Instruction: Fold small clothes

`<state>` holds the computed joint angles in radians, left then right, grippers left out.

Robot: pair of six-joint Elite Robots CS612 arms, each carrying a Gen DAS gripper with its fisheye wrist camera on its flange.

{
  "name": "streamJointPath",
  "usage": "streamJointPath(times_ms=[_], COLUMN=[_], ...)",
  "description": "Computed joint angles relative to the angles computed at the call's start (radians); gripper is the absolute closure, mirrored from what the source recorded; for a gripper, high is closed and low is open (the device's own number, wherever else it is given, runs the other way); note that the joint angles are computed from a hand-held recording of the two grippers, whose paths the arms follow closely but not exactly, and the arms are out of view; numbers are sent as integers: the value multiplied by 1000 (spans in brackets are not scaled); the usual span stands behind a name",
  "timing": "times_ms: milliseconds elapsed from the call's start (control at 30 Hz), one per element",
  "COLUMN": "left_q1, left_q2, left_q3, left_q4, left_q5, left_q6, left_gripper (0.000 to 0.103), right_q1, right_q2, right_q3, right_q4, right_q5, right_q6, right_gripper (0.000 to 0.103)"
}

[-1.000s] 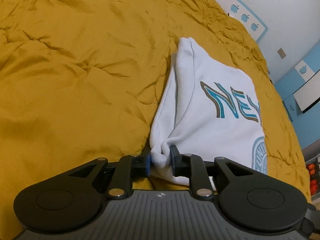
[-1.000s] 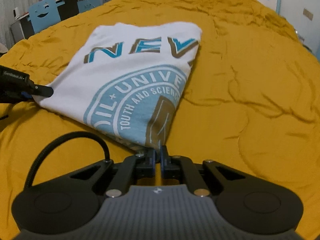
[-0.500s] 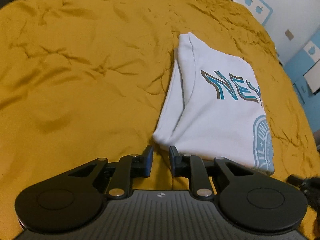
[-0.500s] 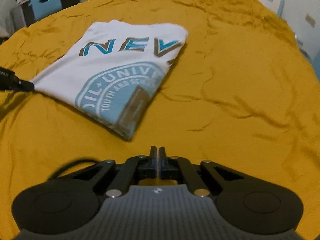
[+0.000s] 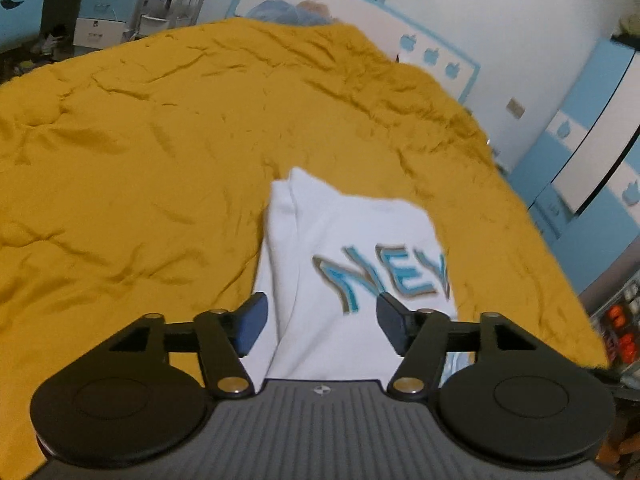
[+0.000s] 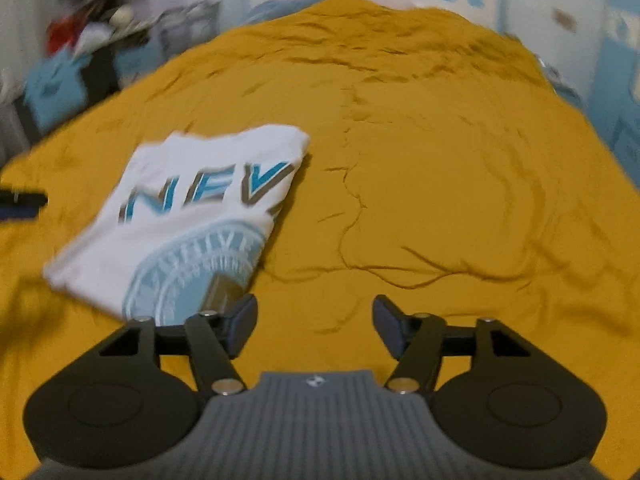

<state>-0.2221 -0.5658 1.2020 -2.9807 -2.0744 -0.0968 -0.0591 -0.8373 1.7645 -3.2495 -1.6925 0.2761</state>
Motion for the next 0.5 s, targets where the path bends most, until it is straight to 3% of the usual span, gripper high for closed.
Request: streamJointPath(times_ms=[233, 367, 500], left_q1=[9, 20, 22], left_q2=[109, 192, 270], left_q3=[-169, -305, -439], left_q4=[97, 189, 302], left_q5=[-64, -143, -178], left_q6=[-95, -190, -219], left_gripper=[20, 20, 20], right_q1=[-25, -39, -53], right_q2=[80, 130, 183], right_q3=[-77, -139, -210], right_q4=[-73, -71, -64], right_q5=[111, 175, 232], right_q6=[228, 303, 366], right_gripper=[32, 32, 32])
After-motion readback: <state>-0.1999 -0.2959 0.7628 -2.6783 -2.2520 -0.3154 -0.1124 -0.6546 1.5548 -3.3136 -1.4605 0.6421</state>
